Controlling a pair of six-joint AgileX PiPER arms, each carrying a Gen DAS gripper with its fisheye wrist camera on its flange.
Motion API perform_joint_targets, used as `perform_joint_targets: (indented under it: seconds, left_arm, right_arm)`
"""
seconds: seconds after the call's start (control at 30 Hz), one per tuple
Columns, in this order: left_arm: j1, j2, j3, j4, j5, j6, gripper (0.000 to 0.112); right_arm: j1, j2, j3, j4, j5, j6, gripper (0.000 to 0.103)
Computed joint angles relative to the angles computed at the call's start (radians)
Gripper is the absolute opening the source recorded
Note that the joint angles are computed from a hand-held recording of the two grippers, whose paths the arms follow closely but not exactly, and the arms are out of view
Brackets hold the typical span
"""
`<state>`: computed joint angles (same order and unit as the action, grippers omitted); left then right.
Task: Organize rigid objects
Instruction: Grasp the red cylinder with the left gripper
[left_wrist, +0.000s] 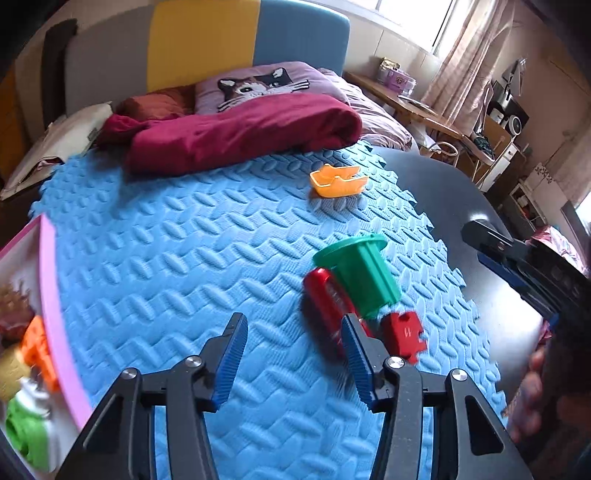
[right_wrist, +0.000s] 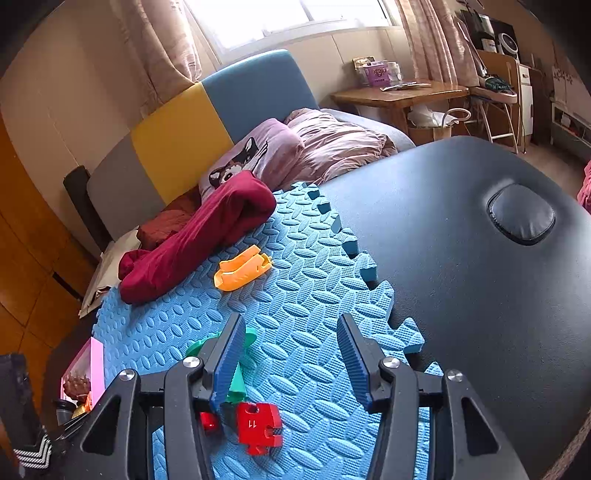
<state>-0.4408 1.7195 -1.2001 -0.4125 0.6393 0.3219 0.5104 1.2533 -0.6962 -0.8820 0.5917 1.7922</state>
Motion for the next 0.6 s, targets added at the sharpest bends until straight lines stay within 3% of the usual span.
perform_joint_targets:
  seconds: [0.23, 0.27, 0.37, 0.5, 0.6]
  left_arm:
    - [-0.043, 0.122, -0.096, -0.003, -0.013, -0.033, 0.053]
    - [-0.036, 0.132, -0.09, -0.029, -0.019, -0.013, 0.049]
    - [-0.061, 0.09, 0.005, 0.053, -0.149, -0.015, 0.026]
    - [-0.063, 0.039, 0.092, 0.066, -0.22, 0.02, 0.026]
    - [-0.031, 0.002, 0.153, -0.059, -0.247, 0.141, 0.025]
  right_arm:
    - [-0.04, -0.007, 0.018, 0.025, -0.049, -0.007, 0.052]
    - [-0.043, -0.006, 0.019, 0.029, -0.057, -0.012, 0.052]
    - [-0.038, 0.004, 0.009, 0.031, -0.056, -0.032, 0.052]
    - [-0.028, 0.024, -0.009, 0.048, -0.044, -0.071, 0.052]
    - [-0.024, 0.033, -0.017, 0.056, -0.029, -0.087, 0.051]
